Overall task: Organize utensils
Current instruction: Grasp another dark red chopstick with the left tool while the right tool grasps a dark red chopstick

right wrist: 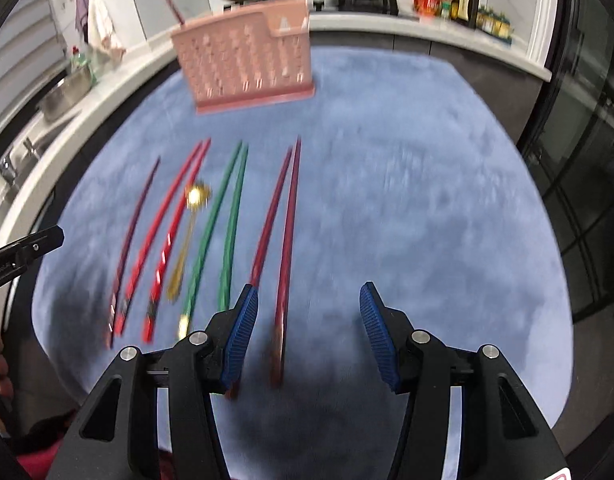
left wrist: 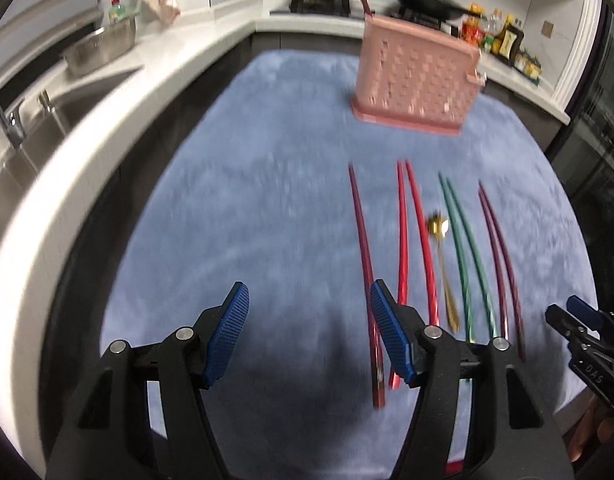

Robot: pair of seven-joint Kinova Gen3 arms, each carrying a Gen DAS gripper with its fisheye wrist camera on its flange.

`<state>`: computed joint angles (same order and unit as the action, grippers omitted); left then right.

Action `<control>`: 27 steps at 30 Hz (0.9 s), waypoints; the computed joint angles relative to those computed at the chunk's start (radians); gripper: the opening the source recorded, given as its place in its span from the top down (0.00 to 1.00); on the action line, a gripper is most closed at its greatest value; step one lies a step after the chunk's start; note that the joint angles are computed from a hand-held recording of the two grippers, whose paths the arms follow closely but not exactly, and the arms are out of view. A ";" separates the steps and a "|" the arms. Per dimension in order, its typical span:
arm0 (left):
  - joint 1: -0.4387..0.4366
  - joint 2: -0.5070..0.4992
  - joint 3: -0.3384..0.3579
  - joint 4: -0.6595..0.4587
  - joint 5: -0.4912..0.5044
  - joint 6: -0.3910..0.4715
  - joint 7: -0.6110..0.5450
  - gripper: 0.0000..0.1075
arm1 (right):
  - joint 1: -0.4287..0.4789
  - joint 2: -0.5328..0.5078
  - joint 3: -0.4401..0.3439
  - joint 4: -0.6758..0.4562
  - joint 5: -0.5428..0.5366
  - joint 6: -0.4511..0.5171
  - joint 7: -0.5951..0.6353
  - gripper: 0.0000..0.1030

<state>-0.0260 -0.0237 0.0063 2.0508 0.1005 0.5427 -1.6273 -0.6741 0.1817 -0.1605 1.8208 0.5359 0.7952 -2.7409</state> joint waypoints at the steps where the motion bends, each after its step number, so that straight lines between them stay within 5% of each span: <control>1: 0.001 0.001 0.000 0.013 0.005 0.003 -0.006 0.44 | 0.000 0.000 -0.004 0.011 -0.010 -0.009 -0.001 0.51; 20: 0.016 0.024 0.007 0.086 0.105 0.031 -0.121 0.39 | 0.002 0.039 0.008 0.042 -0.109 -0.088 0.057 0.74; 27: 0.018 0.048 0.013 0.082 0.062 0.029 -0.071 0.40 | -0.011 0.048 0.018 0.033 -0.106 -0.079 0.055 0.75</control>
<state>-0.0076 0.0240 0.0195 2.1333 0.1625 0.5721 -1.6988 -0.6850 0.2299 -0.1430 1.8538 0.4303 0.7166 -2.6857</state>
